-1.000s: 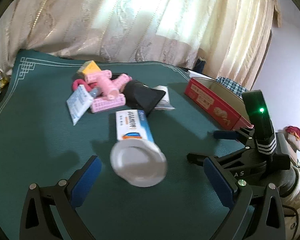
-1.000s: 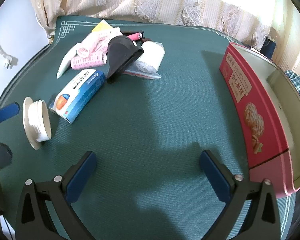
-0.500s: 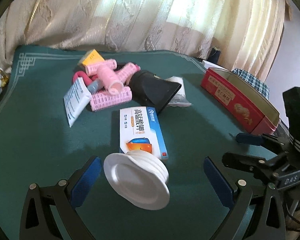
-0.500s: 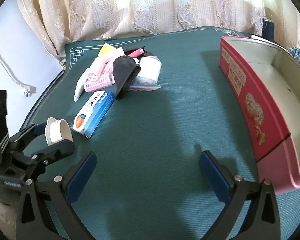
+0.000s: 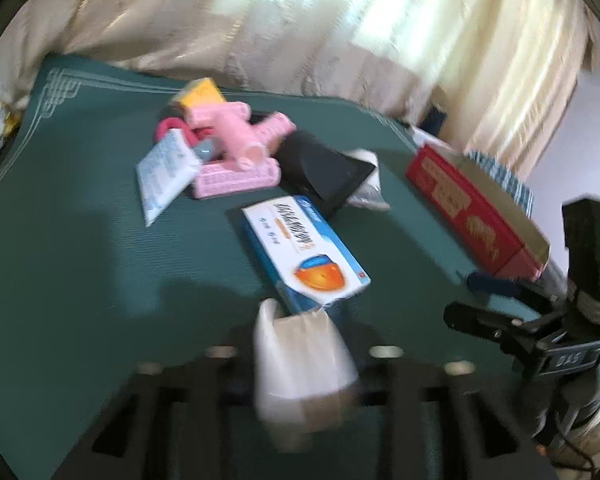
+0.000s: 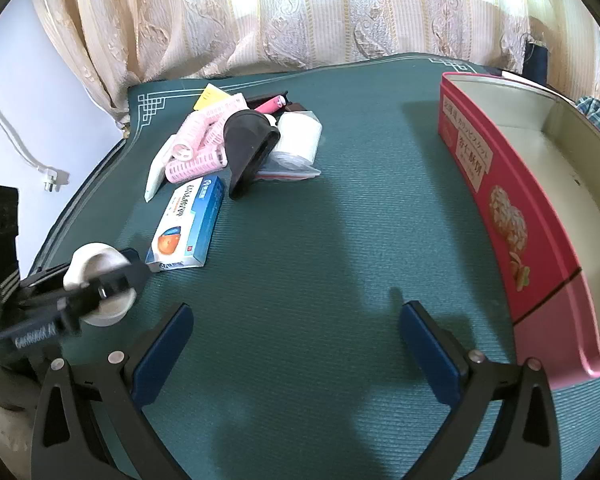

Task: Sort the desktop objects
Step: 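Grasp the white round lid with the left tool, then grasp the blue-and-white medicine box with the right tool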

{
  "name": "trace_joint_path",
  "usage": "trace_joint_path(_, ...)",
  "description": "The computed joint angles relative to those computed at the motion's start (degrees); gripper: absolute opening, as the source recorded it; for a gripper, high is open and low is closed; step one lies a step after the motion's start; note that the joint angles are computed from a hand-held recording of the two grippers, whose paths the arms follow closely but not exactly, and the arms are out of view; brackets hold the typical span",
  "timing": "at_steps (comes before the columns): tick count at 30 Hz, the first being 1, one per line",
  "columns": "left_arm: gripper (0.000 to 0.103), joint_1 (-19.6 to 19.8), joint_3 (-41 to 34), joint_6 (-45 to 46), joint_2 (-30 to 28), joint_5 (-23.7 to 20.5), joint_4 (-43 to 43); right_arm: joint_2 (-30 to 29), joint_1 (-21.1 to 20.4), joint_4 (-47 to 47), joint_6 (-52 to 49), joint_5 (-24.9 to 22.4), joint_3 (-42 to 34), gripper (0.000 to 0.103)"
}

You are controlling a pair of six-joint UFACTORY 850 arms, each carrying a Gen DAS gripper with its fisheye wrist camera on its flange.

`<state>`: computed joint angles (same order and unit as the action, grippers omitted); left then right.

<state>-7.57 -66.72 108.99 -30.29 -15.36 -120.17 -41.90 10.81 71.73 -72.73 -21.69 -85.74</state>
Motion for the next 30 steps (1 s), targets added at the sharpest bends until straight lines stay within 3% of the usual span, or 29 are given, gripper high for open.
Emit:
trace_joint_path(7,0.027,2.1,3.9,7.6,2.3,-3.1,-11.7,0.4,1.6,-10.1,9.4,5.4,-0.1,0.101)
trace_joint_path(12,0.023,3.1,6.1,11.1,3.7,-5.9,-14.6,-0.4,2.0,-8.3,10.3,3.1,-2.0,0.097)
trace_joint_path(18,0.023,5.0,8.0,10.8,4.7,-9.3,-15.8,-1.8,5.6,-15.0,13.5,5.0,-5.4,0.097)
trace_joint_path(22,0.023,5.6,8.4,9.4,4.7,-11.2,-14.3,-3.5,8.0,-25.1,22.0,7.3,-8.3,0.095)
trace_joint_path(24,0.023,5.7,8.4,8.8,4.6,-11.9,-13.7,-5.0,9.1,-35.2,31.4,7.6,-10.5,0.092)
trace_joint_path(30,0.023,6.5,8.5,6.0,4.3,-13.5,-11.9,-9.2,10.5,-53.3,49.4,5.1,-17.0,0.086)
